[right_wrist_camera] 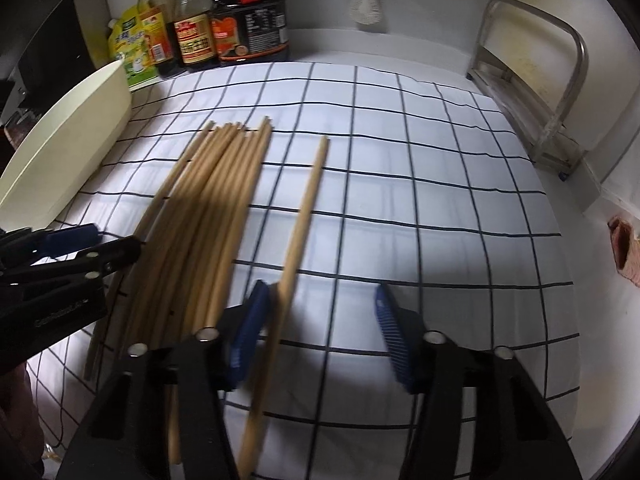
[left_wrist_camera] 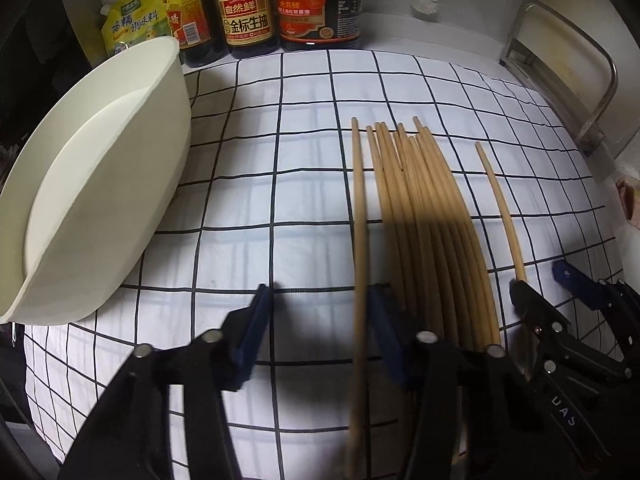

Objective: Organize utensils
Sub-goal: 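Lower both tools to the chopsticks and pinch one chopstick each, then carry the chopsticks into the white basin and open both tools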

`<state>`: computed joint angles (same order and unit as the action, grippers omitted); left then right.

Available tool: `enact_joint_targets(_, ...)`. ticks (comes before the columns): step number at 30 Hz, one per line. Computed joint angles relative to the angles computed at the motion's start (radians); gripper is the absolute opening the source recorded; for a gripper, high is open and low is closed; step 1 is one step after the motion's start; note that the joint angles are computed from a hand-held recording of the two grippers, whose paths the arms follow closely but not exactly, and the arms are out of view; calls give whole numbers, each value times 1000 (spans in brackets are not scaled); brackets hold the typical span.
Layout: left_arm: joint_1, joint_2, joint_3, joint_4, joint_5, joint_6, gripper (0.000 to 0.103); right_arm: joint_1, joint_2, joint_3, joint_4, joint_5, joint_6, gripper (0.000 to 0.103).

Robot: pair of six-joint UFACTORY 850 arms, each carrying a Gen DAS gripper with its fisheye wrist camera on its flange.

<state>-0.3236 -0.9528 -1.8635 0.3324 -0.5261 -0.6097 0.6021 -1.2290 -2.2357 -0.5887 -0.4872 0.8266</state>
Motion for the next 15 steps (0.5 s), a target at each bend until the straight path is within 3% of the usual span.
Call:
enact_joint_targets(1, -1, 1, 1, -3, 0, 5, 35, 2, -1, -4, 14, 2, -24, 39)
enact_joint_targets(3, 3, 1, -2, -49, 4, 48, 11, 6, -8, -21, 40, -5, -70, 25)
enact_joint_targets(4, 3, 0, -5, -51, 1, 50, 9, 8, -15, -35, 49, -14, -89, 13)
enact_joint_targets(5, 3, -2, -7, -56, 0, 54, 8, 11, -25, -55, 48, -33, -97, 8)
enact_joint_targets(15, 25, 26, 12, -208, 10, 180, 7, -4, 6, -35, 150, -13, -134, 6)
